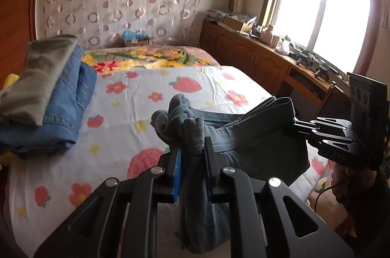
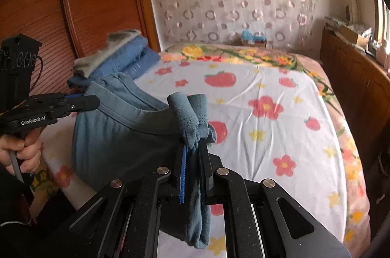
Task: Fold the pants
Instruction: 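Lift the folded shorts with both tools and carry them toward the jeans stack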
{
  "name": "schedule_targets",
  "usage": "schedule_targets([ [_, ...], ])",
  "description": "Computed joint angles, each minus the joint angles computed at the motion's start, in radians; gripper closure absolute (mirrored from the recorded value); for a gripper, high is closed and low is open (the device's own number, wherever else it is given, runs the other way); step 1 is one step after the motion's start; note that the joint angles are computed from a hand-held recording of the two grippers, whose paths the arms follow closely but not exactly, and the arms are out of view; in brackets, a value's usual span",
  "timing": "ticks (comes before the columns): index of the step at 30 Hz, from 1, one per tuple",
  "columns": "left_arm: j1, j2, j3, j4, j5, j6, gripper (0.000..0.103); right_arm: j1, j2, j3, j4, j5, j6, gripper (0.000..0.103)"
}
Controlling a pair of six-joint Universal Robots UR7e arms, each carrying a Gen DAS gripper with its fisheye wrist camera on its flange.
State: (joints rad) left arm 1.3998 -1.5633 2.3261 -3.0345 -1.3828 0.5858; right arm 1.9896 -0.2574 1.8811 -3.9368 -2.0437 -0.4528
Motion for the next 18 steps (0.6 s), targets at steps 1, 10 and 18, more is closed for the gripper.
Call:
schedule_targets([
  [1, -0.006, -0.011, 0.003, -0.001, -0.001, 0.001, 0.09, 0.008, -0.004, 0.002, -0.008, 0.0, -0.005, 0.097],
  [10, -0.05, -0.092, 0.033, -0.014, -0.008, 0.012, 0.09, 0.06, -0.031, 0.004, -0.037, -0.007, -0.044, 0.097],
  [18, -0.078, -0.169, 0.048, -0.016, -0.014, 0.019, 0.09, 0.103, -0.052, -0.004, -0.046, -0.009, -0.077, 0.097],
])
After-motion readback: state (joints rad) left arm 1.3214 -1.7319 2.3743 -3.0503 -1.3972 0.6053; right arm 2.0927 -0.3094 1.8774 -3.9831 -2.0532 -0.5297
